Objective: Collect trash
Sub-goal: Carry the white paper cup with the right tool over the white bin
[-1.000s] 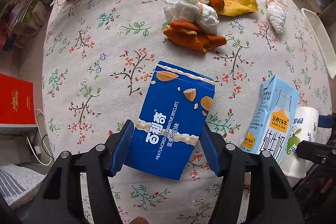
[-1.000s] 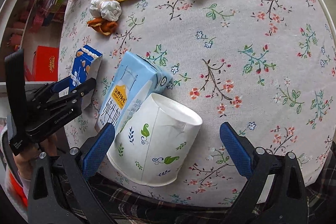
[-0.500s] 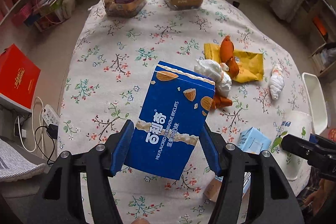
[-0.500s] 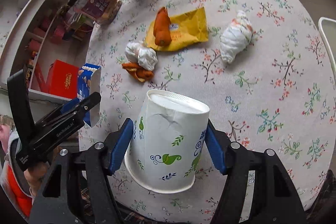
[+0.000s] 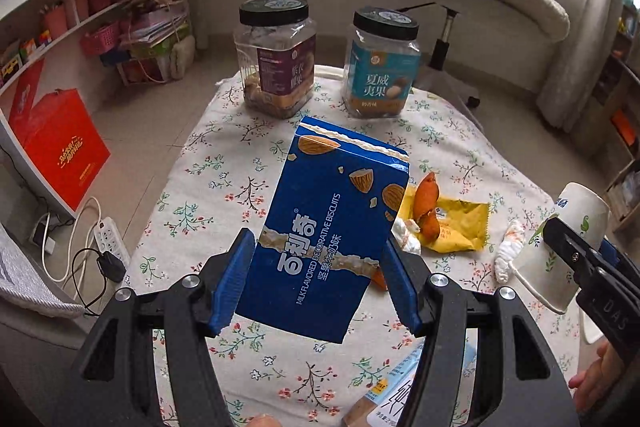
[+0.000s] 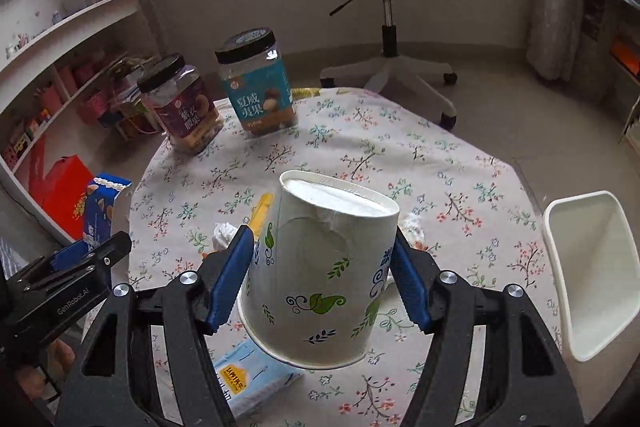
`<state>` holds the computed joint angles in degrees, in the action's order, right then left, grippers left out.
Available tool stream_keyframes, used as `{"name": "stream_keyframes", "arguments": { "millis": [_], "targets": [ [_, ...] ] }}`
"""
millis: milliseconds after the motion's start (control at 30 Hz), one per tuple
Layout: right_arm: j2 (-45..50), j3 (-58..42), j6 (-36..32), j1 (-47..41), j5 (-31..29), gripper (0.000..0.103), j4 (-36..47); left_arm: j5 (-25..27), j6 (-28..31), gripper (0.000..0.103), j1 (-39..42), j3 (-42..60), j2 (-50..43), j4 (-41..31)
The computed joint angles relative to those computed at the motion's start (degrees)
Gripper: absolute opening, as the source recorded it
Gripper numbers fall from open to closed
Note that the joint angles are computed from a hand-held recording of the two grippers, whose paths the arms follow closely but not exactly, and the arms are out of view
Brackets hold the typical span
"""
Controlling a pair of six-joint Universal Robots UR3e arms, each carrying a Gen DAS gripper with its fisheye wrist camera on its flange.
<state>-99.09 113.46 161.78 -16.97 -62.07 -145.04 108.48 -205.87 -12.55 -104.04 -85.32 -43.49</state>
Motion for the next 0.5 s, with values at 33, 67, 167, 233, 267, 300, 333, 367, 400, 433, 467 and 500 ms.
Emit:
{"name": "stream_keyframes", "arguments": {
  "millis": [33, 67, 167, 233, 267, 300, 333, 367, 400, 433, 467, 500],
  "targets": [
    [-0.6, 0.9, -0.2, -0.2, -0.1, 0.064, -2.1, 0.8, -1.2, 0.062, -0.8, 0.4, -0.2, 0.5],
    [-1.3, 1.6, -0.4, -0.4, 0.0, 0.064, -3.5, 2.0, -2.2, 0.062, -1.8, 0.7, -0.5, 0.9],
    [-3.2, 3.6, -0.9, -1.5, 0.4, 0.064, -7.5, 7.5, -4.7, 0.062, -5.9, 2.7, -2.5, 2.3],
    [-3.8, 4.6, -1.1, -2.2, 0.6, 0.064, -9.6, 12.2, -6.0, 0.062, -9.0, 4.6, -4.6, 3.0],
    [-4.4, 5.0, -1.2, -2.7, 0.8, 0.064, -9.9, 14.2, -6.5, 0.062, -10.3, 5.4, -5.6, 3.3],
    [-4.5, 5.1, -1.3, -3.4, 1.2, 0.064, -9.9, 15.9, -6.9, 0.062, -11.5, 6.5, -6.6, 3.5],
    [-4.9, 5.2, -1.3, -4.1, 1.6, 0.064, -10.0, 17.2, -7.3, 0.062, -12.5, 7.6, -7.5, 3.5],
    [-5.4, 5.7, -1.4, -5.0, 2.2, 0.064, -10.0, 18.3, -7.6, 0.062, -13.4, 8.7, -8.5, 3.4],
    [-5.5, 5.6, -1.5, -5.9, 2.7, 0.064, -9.9, 19.1, -7.9, 0.062, -14.1, 9.9, -9.5, 3.0],
    [-5.7, 5.7, -1.5, -6.8, 3.2, 0.064, -9.6, 19.7, -8.1, 0.062, -14.7, 10.9, -10.3, 2.8],
    [-5.8, 5.6, -1.5, -7.4, 3.6, 0.064, -9.1, 20.1, -8.4, 0.062, -15.2, 11.9, -11.2, 2.5],
    [-6.0, 5.4, -1.7, -8.4, 4.1, 0.064, -8.4, 20.3, -8.8, 0.062, -15.6, 12.7, -11.8, 2.3]
  ]
}}
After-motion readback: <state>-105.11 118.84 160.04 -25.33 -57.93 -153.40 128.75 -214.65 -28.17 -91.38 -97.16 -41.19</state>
